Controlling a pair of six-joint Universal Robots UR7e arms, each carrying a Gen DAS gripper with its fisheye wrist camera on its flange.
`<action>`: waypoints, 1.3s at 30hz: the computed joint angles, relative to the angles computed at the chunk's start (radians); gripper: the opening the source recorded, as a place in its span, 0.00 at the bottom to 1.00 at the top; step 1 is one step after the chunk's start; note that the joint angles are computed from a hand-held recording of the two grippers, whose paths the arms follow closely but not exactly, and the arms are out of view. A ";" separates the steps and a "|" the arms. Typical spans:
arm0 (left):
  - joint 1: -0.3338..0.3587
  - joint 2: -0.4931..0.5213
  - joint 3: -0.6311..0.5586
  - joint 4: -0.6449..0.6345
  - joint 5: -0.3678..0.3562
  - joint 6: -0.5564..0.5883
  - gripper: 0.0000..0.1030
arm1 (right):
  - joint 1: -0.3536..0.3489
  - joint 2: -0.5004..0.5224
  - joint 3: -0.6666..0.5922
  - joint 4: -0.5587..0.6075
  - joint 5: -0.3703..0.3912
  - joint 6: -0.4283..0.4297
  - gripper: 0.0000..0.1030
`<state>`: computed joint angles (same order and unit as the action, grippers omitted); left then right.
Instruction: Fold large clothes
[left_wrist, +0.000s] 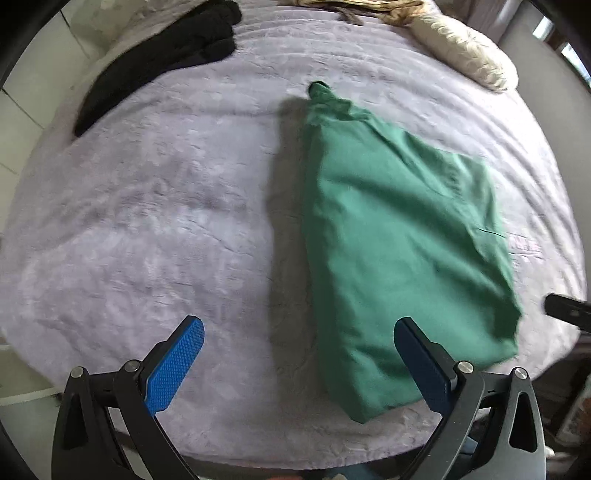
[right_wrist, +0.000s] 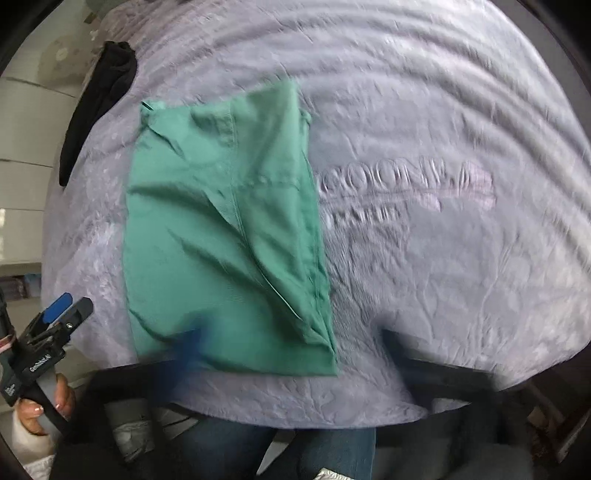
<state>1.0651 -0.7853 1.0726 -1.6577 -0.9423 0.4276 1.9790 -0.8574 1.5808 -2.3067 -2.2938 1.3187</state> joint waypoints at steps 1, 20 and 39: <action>-0.007 -0.003 0.012 -0.011 0.022 -0.008 1.00 | 0.002 0.012 -0.029 0.032 -0.008 -0.001 0.99; -0.034 -0.014 0.031 0.049 0.036 -0.085 1.00 | 0.021 0.074 -0.187 0.263 -0.060 0.085 0.99; -0.036 -0.017 0.041 0.042 0.040 -0.079 1.00 | 0.018 0.076 -0.188 0.264 -0.057 0.089 0.99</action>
